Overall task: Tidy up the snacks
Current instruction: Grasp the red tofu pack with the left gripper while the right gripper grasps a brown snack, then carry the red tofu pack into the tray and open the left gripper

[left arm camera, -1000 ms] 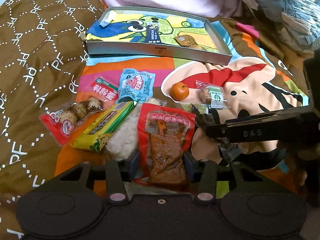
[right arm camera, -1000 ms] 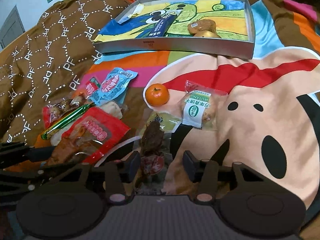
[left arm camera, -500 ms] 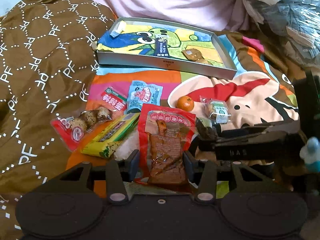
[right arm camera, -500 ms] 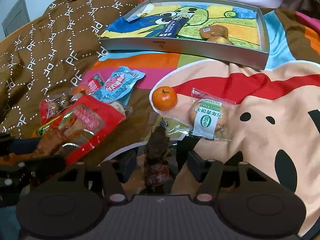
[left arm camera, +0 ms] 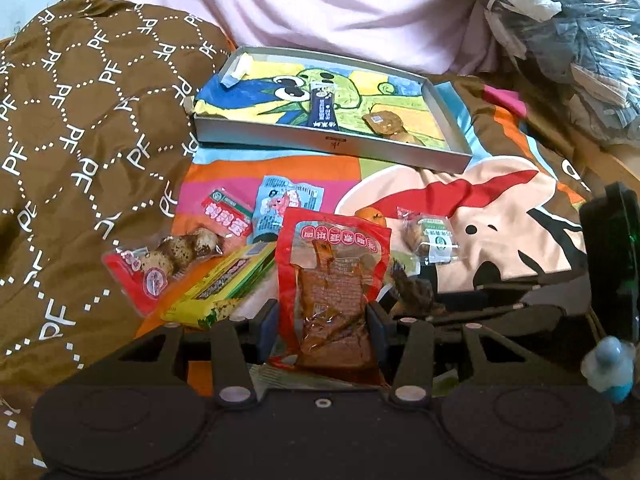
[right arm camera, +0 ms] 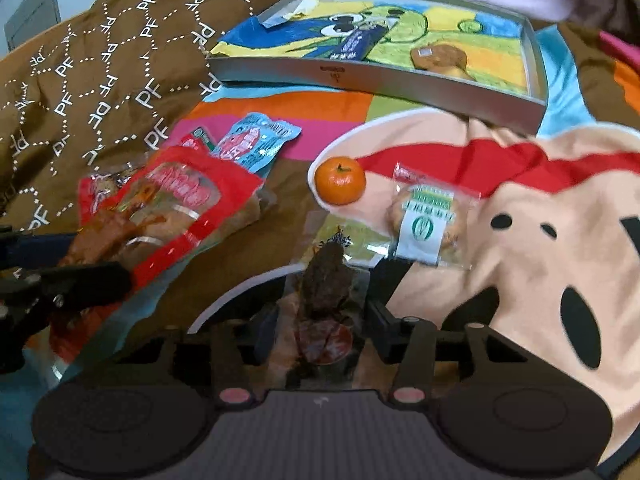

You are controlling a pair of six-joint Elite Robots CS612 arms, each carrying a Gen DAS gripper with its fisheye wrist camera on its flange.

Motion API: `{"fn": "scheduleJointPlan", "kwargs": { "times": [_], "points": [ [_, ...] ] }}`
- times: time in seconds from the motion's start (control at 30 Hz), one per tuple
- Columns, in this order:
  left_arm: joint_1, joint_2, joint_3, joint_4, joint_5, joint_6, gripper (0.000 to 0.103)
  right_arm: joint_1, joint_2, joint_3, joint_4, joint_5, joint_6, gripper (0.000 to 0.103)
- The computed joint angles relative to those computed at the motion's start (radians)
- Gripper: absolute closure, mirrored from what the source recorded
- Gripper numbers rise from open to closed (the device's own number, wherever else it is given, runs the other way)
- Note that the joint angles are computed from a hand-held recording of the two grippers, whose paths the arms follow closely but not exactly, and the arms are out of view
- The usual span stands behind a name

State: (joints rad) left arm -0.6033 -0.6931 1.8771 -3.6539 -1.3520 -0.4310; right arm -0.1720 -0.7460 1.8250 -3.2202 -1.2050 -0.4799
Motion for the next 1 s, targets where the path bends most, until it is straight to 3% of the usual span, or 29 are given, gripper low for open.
{"fn": "scheduleJointPlan", "kwargs": {
  "times": [0.13,0.37,0.6,0.83,1.0],
  "points": [
    [-0.002,0.000,0.001,-0.016,0.012,0.002,0.055,0.000,-0.004,0.017,-0.035,0.004,0.002,0.056],
    [-0.003,-0.001,0.001,-0.023,0.028,-0.009,0.055,0.043,0.013,0.050,-0.205,-0.116,-0.149,0.058],
    [-0.003,0.001,-0.002,-0.037,0.047,-0.010,0.055,0.061,0.037,0.066,-0.356,-0.154,-0.227,0.059],
    [-0.004,0.009,-0.040,-0.039,0.096,-0.021,0.055,0.052,0.064,0.060,-0.544,-0.131,-0.193,0.058],
    [-0.007,0.012,-0.081,-0.037,0.148,-0.033,0.055,0.029,0.076,0.047,-0.643,-0.084,-0.103,0.058]
  ]
}}
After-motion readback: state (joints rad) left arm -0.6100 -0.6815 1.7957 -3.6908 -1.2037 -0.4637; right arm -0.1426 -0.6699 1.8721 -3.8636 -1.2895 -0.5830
